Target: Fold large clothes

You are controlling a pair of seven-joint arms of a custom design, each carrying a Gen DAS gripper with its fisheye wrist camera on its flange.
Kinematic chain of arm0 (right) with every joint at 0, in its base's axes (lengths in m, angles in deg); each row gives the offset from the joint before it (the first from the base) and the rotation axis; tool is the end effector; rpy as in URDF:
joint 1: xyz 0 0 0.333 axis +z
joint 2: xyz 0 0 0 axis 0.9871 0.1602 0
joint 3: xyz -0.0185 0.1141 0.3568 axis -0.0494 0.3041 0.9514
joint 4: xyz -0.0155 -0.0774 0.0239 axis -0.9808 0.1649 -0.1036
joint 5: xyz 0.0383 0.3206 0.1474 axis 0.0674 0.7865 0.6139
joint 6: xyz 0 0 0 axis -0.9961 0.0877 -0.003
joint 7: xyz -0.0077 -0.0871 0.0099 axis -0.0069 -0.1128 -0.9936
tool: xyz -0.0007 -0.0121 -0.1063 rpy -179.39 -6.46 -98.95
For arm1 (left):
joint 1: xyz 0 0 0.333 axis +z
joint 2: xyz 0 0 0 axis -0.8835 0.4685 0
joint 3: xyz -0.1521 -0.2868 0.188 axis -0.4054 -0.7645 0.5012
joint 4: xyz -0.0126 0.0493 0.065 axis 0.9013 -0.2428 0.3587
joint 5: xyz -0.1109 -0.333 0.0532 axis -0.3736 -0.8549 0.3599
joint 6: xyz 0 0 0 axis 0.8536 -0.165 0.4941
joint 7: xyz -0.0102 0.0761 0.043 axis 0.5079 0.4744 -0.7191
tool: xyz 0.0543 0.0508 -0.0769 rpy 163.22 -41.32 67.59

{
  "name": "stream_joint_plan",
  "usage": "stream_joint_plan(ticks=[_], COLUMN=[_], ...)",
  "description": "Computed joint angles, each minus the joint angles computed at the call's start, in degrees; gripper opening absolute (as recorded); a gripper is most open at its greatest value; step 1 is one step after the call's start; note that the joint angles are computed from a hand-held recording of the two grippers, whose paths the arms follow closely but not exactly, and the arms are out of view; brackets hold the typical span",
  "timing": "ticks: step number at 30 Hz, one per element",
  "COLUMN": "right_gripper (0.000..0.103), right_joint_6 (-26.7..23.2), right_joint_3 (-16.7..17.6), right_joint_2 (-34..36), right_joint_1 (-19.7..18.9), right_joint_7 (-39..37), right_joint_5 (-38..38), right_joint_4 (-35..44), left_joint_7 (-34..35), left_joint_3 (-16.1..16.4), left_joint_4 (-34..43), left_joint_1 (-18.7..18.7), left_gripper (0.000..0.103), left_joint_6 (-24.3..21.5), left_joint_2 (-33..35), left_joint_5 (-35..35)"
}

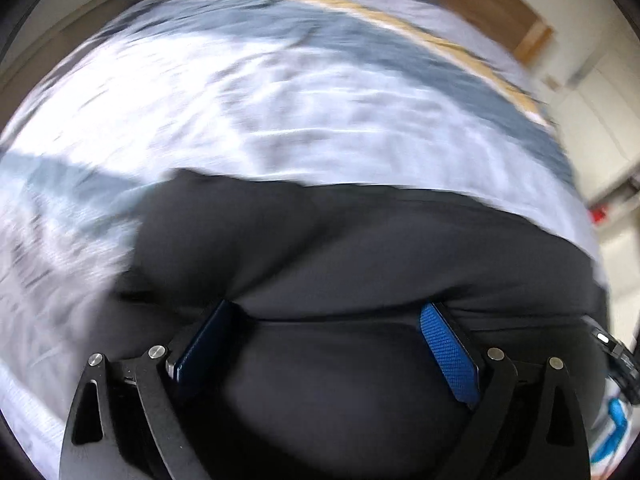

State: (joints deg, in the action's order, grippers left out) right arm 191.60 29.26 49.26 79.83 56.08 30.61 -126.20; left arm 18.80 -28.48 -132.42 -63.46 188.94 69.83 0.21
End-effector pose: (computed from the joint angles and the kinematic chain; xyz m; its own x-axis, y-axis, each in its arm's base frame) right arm 0.7181 0.0750 0.4319 0.2416 -0.8827 -0.4030 -0.8798 -0.0241 -0.4746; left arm 0.5777 -0.0591 0.4560 0.4653 -0.8599 0.2099 -0.7734 -0.5102 -0.3762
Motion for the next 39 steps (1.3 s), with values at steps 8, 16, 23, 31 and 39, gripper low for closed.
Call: stream_joint_plan(ticks=[8,16,23,31,39], right_gripper=[0.076,0.076,0.076,0.076,0.076], right_joint_6=[8.3,7.4,12.4,10.2,11.0], right_joint_3=[1.1,3.7,-1.3,0.5,-5.7], right_joint_2=[-7.2,-10.4,-12.5,-23.0,-24.2], right_joint_1=[-1.7,-1.8,0.9,-0.4,3.6], right_joint_7=[-7.2,-20.7,-19.9,-42.0,-46.7], right_joint_5=[-2.0,12.9,15.2,34.8,39.3], right_joint_4=[-9.2,-14.9,-18.8,-29.8,-34.7], left_joint_7=[-5.2,-7.3,-24.2,-41.9,-51.0], left_joint_3=[0.3,-2.8,-4.1,-13.0,-15.9], left_joint_4=[-9.9,-11.6,-15.4,-22.6,-23.9], left_joint_1=[1.5,-0.4,1.3,6.8,5.7], left_gripper=[0.090,0.092,0.094,0.094,0.094], left_joint_6=[8.4,11.2,7.1,9.9,5.1], left_joint_2=[-9.0,-9.0,-14.3,-23.6,-24.6], left_joint_5=[4.4,9.5,25.3,43.3,53.3])
